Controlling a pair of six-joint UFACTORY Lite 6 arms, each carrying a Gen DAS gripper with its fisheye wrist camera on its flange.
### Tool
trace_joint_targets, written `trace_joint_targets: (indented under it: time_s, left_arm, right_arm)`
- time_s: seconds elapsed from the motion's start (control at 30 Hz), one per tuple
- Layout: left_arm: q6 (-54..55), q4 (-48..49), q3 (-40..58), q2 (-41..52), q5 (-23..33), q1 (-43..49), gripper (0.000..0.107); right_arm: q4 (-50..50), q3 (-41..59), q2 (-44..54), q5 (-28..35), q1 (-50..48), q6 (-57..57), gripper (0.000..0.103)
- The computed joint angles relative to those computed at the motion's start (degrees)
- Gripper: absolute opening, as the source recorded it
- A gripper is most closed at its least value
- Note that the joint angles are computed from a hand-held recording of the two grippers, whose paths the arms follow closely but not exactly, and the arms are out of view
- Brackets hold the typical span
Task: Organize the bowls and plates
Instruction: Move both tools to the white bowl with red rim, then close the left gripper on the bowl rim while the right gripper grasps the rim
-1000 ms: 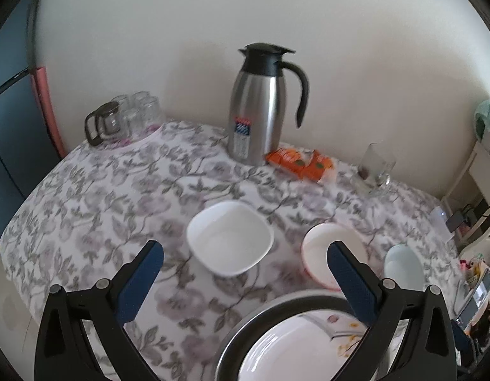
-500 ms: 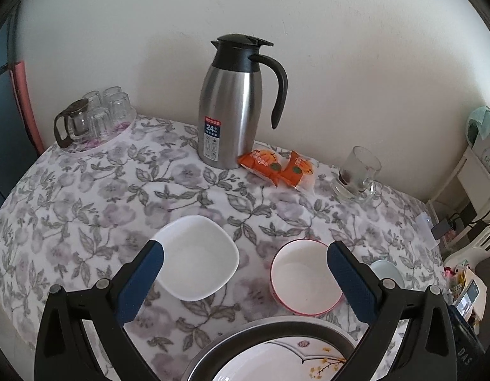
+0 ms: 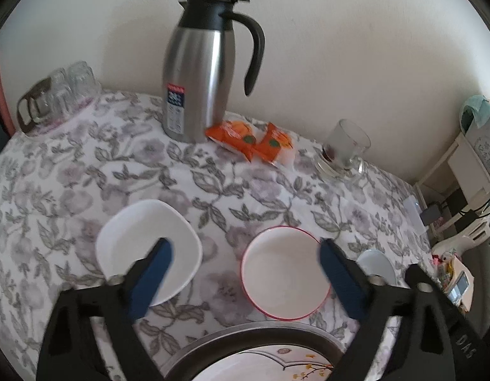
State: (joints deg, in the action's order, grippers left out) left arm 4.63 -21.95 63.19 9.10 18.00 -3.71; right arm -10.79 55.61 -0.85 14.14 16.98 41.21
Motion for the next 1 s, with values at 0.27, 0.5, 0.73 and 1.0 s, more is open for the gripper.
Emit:
trace_joint_targets:
  time_s: [0.27, 0.5, 0.73, 1.0]
  left_arm:
    - [11.4, -11.0, 3.8, 7.2, 1.5, -0.1, 0.078]
    - [15.6, -14.4, 6.6, 12.3, 2.7, -1.1, 0.072]
    - [16.0, -15.2, 8.6, 15.4, 4.0, -0.2, 0.059]
    - [17.7, -16.9, 9.8, 17.9, 4.5, -0.1, 0.048]
  right_arm:
    - [15.1, 2.5, 9.1, -2.1, 0.8, -15.1, 0.057]
    - [17.3, 5.4, 15.4, -2.1, 2.2, -18.7, 0.053]
    - [21.0, 6.2, 18.3, -2.5, 1.8, -22.4, 0.051]
    - [23.4, 7.2, 20.5, -2.4, 1.8, -24.6, 0.048]
